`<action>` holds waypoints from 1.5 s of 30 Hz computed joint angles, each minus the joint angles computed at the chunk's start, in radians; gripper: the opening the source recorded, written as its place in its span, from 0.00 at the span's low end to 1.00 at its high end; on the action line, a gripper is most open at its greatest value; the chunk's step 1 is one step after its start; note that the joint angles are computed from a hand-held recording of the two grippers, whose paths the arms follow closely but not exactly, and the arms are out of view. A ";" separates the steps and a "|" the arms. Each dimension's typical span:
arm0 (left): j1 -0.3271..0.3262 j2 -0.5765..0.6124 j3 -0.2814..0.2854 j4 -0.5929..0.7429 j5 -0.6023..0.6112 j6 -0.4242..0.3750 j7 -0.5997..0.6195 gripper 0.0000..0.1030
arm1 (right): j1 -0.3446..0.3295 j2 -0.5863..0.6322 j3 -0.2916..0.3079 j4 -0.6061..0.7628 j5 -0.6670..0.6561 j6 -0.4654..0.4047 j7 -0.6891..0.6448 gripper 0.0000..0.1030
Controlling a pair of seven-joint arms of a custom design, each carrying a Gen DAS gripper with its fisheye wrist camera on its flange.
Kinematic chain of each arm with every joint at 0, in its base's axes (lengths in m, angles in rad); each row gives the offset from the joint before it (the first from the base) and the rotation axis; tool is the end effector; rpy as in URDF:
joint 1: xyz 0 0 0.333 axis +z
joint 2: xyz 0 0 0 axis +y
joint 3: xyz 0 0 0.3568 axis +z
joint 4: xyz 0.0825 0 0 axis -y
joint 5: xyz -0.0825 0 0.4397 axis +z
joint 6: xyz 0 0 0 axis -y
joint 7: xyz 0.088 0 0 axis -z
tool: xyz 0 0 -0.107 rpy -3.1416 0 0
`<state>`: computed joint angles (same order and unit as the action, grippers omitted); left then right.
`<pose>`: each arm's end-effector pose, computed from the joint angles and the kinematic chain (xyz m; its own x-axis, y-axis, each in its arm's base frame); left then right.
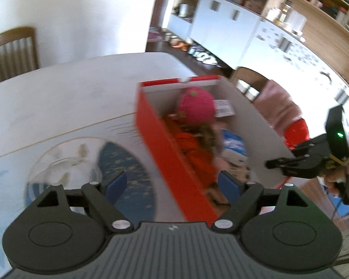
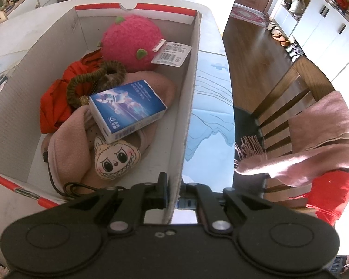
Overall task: Organize objects
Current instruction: 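Move the left gripper back toward the white cable on the mat, then close the left gripper on the white USB cable and lift it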
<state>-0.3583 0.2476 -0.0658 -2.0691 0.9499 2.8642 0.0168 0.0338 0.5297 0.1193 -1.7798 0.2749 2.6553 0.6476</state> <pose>0.5852 -0.3117 0.3594 0.1983 -0.9532 0.2281 -0.7489 -0.2974 -0.5921 0.7443 0.0972 0.2945 0.7222 -0.6864 0.0849 -0.6103 -0.6903 -0.3887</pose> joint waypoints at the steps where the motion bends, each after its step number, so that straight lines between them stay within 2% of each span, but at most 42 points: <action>1: -0.003 -0.011 0.007 -0.014 0.007 -0.018 -0.017 0.83 | 0.003 0.000 -0.002 -0.001 -0.003 0.001 0.004 0.06; 4: 0.012 -0.035 0.004 -0.052 0.018 -0.062 -0.045 0.88 | 0.009 -0.001 -0.007 -0.004 -0.012 0.006 0.016 0.06; 9: 0.059 -0.050 -0.013 -0.106 0.024 -0.064 -0.042 0.92 | 0.017 -0.002 -0.014 -0.006 -0.030 0.010 0.037 0.07; 15: 0.096 0.002 -0.039 -0.102 -0.091 -0.071 0.220 0.95 | 0.029 0.000 -0.024 -0.005 -0.057 0.013 0.069 0.07; 22: 0.087 0.068 0.017 -0.088 -0.152 0.012 0.357 0.94 | 0.038 -0.002 -0.032 -0.006 -0.088 0.011 0.100 0.07; 25: 0.114 0.089 0.010 -0.090 -0.230 0.057 0.472 0.94 | 0.043 -0.001 -0.036 -0.006 -0.100 0.012 0.114 0.07; 30: 0.125 0.115 0.010 -0.085 -0.343 0.079 0.630 0.93 | 0.046 0.000 -0.039 -0.003 -0.112 0.009 0.135 0.07; 32: 0.122 0.124 0.013 -0.081 -0.383 0.083 0.680 0.88 | 0.046 0.001 -0.039 -0.002 -0.116 0.008 0.141 0.07; 34: 0.104 0.132 0.030 -0.076 -0.406 0.081 0.715 0.74 | 0.049 0.001 -0.041 -0.002 -0.120 0.008 0.149 0.07; 36: 0.083 0.138 0.049 -0.067 -0.414 0.069 0.738 0.64 | 0.050 0.001 -0.042 -0.002 -0.125 0.008 0.156 0.07; 39: 0.084 0.147 0.048 -0.057 -0.448 0.058 0.785 0.60 | 0.051 0.002 -0.043 -0.001 -0.131 0.007 0.164 0.07; 42: 0.101 0.156 0.032 -0.049 -0.495 0.049 0.839 0.50 | 0.051 0.002 -0.043 -0.001 -0.134 0.006 0.168 0.07; 45: 0.088 0.160 0.045 -0.042 -0.507 0.049 0.857 0.44 | 0.051 0.002 -0.043 0.000 -0.137 0.005 0.172 0.07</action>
<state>-0.2707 0.4078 -0.0204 -2.1111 0.4425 2.9137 0.8742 0.0850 0.5315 0.0762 -1.7801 0.1376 2.6605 0.8199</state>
